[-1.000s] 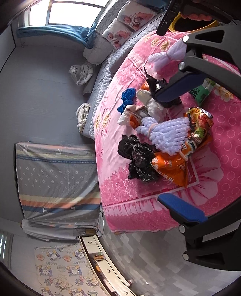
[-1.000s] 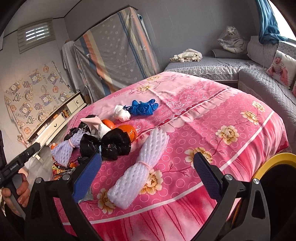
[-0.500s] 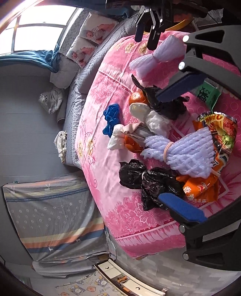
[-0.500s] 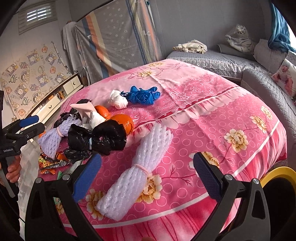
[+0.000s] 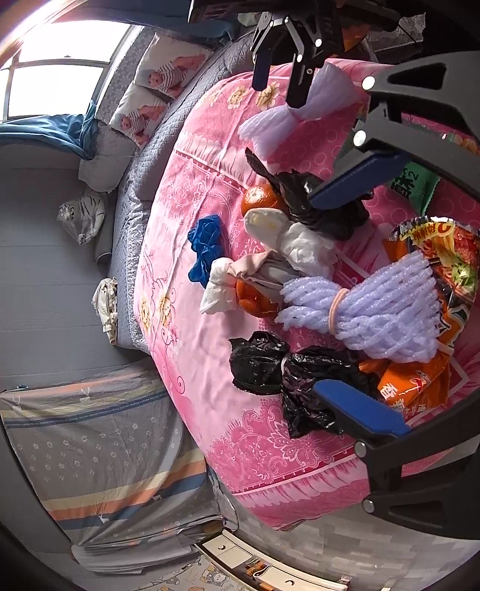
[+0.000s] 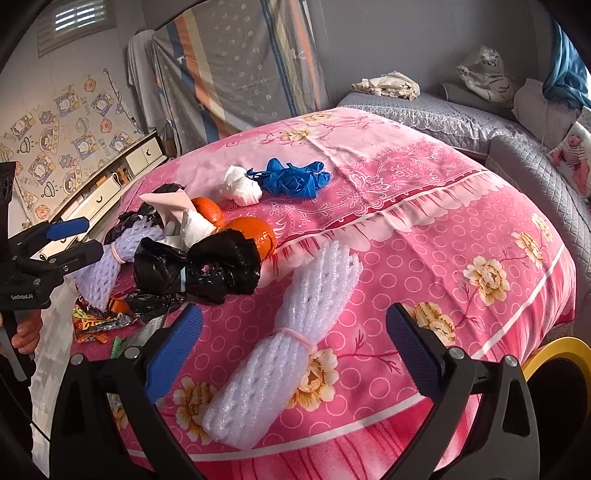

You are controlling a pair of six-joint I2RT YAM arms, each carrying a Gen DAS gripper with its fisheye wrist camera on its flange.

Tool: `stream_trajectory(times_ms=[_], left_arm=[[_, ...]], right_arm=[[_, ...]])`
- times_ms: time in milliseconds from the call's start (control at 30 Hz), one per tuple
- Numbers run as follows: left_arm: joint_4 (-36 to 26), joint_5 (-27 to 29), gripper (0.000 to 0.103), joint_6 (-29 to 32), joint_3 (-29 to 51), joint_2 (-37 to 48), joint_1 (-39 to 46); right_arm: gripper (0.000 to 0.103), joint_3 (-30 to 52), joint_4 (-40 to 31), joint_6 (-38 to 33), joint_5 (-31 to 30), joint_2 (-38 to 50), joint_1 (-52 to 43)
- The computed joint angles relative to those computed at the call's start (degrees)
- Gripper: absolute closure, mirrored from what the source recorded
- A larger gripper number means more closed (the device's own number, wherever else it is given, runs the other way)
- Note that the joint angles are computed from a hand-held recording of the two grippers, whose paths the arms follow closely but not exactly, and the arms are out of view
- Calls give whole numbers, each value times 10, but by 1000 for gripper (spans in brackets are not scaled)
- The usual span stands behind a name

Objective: Collect trash
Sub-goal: 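Lower the right tool toward the white foam net while the left tool approaches the lavender foam net, then close the right tool on the white foam net while the left tool closes on the lavender net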

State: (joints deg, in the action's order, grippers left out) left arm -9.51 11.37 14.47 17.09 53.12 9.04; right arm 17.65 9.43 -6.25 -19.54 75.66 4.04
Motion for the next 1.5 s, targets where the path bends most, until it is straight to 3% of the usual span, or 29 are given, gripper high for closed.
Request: stream_trajectory(times_ms=[333, 467, 533, 800, 900, 1167, 1500], left_arm=[[6, 23, 19, 8, -1, 20, -7], [28, -6, 24, 11, -7, 49, -35], [34, -3, 25, 9, -5, 64, -33], [63, -4, 29, 4, 13, 141, -13], [75, -17, 37, -4, 21, 175, -17], [95, -35, 65, -17, 33, 232, -31], [114, -52, 73, -23, -11, 188, -36]], right_arm=[[9, 4, 13, 11, 6, 29, 7], [10, 8, 22, 12, 8, 51, 10], [17, 12, 29, 15, 11, 65, 12], [22, 21, 39, 20, 19, 96, 25], [30, 31, 41, 25, 26, 116, 30], [35, 44, 44, 31, 34, 143, 33], [58, 33, 52, 38, 16, 140, 14]])
